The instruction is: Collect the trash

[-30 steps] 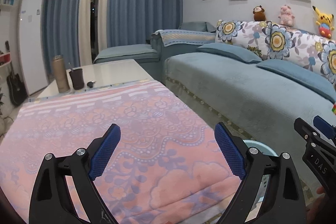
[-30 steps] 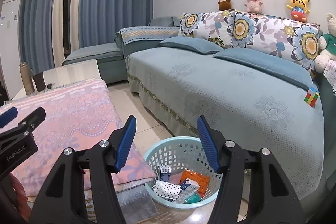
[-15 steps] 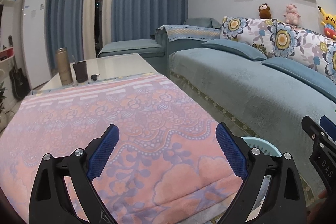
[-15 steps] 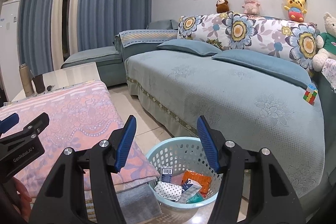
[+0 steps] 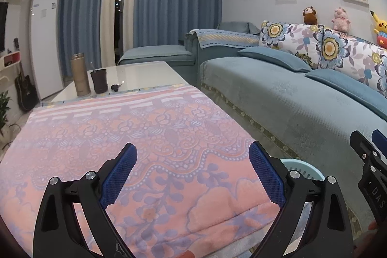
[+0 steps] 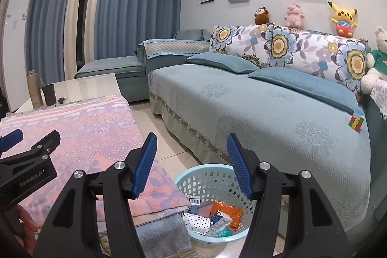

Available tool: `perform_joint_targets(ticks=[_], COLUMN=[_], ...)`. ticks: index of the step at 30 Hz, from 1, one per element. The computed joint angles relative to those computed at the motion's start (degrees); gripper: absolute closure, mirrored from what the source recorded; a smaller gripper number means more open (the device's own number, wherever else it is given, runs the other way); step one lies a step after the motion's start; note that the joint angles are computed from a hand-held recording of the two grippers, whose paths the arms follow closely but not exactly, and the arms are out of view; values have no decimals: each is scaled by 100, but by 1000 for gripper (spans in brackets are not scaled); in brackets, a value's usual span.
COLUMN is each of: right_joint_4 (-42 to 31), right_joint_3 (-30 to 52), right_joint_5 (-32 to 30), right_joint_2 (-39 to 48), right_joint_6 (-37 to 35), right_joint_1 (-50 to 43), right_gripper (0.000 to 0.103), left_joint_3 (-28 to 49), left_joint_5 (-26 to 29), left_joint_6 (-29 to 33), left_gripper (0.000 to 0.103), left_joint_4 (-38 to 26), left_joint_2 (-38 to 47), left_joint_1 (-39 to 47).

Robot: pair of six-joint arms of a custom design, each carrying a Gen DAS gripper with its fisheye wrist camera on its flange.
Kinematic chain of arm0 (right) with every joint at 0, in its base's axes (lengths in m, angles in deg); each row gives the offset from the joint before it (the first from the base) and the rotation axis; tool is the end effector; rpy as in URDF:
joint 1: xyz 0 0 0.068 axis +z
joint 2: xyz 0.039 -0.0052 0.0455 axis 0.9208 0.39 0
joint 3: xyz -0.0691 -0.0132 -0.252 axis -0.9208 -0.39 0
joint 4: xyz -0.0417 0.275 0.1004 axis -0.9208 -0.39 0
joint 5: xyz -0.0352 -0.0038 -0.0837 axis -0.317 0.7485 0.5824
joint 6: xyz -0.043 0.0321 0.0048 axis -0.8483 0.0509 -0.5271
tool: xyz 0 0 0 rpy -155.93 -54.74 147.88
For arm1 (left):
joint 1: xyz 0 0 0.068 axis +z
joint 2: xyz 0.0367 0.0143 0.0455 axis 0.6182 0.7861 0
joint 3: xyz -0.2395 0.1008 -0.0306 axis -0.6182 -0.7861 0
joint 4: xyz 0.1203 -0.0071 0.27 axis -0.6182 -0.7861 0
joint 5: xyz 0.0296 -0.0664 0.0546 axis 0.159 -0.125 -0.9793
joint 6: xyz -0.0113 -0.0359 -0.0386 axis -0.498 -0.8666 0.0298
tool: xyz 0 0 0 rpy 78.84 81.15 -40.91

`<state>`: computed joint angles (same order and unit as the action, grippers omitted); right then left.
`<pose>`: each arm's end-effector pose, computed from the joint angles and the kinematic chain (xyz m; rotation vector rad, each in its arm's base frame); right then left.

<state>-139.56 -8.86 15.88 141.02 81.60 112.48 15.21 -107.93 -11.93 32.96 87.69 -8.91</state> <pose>0.1685 0.1250 0.2943 0.4746 1.8766 -0.3677 0.2568 -0.2531 0.3000 0.2833 1.9890 -0.2161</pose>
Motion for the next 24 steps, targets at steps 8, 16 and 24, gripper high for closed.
perform_joint_targets(ticks=[8,16,24], right_joint_4=[75,114,70], right_joint_3=[-79,-142,-198], right_joint_5=[-142,-198,-161], right_joint_2=[-159,-274,-386], right_joint_6=[-39,-85,-64], right_joint_1=[-149,-224,-257], right_gripper=[47,47,47], left_joint_3=[154,165,124], left_joint_5=[-217,-329,-243], left_joint_6=[-23,63,-40], left_gripper=[12,12,12], left_joint_4=[-181,-177,-195], left_joint_2=[164,103,65], left_joint_1=[-12,-75,-18])
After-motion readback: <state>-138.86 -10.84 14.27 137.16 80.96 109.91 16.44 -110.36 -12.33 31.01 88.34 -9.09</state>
